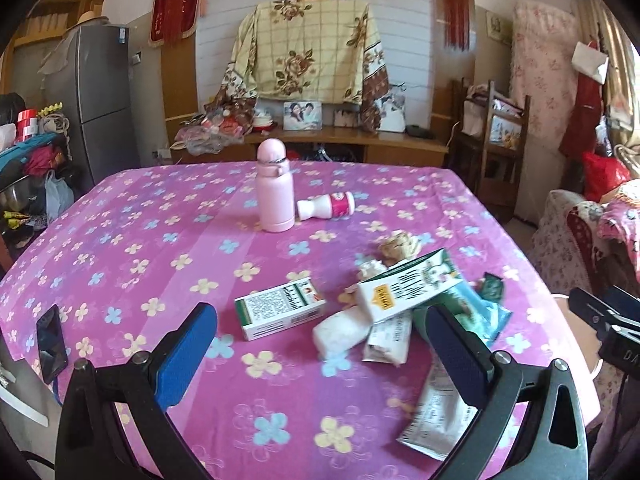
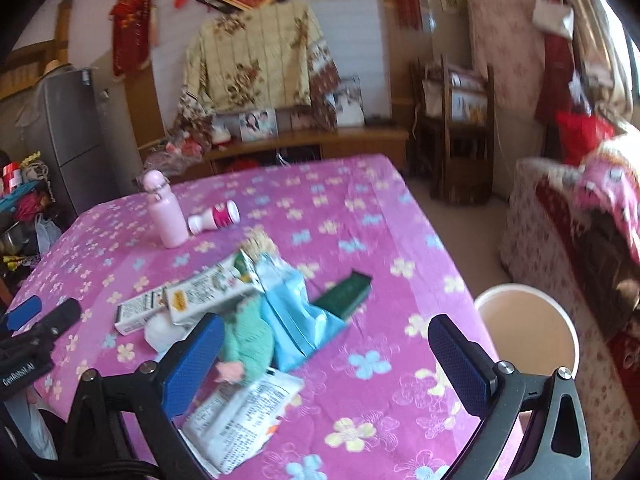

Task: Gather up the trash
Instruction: 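Move both tools toward the trash pile on the tablecloth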

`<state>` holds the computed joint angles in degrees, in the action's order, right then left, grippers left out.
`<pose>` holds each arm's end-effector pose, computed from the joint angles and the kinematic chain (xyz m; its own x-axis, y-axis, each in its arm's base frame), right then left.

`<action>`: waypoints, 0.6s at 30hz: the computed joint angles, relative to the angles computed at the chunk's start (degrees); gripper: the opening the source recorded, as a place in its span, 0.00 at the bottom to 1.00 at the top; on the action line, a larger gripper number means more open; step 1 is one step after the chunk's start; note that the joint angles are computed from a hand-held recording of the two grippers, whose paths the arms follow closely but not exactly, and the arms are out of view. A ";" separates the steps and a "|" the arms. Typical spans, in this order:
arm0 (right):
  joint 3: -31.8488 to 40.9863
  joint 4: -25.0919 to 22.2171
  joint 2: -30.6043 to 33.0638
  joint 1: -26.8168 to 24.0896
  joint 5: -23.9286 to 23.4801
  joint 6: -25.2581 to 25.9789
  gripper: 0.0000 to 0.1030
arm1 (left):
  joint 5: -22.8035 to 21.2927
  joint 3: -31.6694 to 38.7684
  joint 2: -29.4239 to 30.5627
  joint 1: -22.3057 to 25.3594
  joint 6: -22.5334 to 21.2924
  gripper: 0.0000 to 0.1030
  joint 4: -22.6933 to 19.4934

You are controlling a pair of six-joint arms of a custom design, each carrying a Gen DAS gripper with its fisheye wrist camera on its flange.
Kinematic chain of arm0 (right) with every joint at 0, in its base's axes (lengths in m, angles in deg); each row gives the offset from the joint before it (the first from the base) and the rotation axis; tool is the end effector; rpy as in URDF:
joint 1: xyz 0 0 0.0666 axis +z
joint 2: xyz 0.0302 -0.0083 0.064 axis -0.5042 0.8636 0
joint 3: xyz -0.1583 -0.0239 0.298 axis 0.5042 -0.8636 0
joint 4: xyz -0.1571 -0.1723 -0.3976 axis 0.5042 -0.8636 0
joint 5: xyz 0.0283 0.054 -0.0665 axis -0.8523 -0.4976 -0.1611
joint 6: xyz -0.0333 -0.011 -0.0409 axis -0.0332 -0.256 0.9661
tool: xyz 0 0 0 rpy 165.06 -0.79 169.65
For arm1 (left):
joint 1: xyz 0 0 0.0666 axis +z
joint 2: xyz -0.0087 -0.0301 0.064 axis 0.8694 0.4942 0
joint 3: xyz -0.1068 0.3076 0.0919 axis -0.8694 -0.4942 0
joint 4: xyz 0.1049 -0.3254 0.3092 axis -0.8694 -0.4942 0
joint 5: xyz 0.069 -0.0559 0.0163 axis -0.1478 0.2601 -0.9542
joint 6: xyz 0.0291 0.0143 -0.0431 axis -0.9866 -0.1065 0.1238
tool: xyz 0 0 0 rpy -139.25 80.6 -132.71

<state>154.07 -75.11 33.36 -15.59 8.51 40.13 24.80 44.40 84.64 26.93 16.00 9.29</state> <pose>0.5862 0.1553 0.4099 -0.5645 -0.1199 -0.8167 -0.2832 0.9575 0.0552 0.5178 -0.3150 0.4021 -0.5250 -0.2133 -0.8239 -0.3407 0.9398 -0.0261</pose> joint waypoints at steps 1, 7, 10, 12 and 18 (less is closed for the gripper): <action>-0.44 0.40 -0.59 0.20 0.08 0.29 1.00 | -0.29 -0.02 -0.11 -0.26 0.18 1.00 0.34; -2.23 2.56 -2.53 1.20 0.28 0.75 1.00 | -1.22 -0.60 -0.65 -1.01 -0.80 1.00 1.93; -2.47 2.90 -2.71 1.48 0.07 0.85 1.00 | -1.06 -0.70 -0.57 -1.10 -0.72 1.00 2.33; -2.44 3.01 -2.67 1.54 0.06 0.69 1.00 | -1.02 -1.24 -0.86 -1.18 -0.57 1.00 3.32; -2.76 3.34 -2.94 1.82 0.74 1.28 1.00 | -0.84 -1.75 -1.09 -1.30 -0.56 1.00 4.54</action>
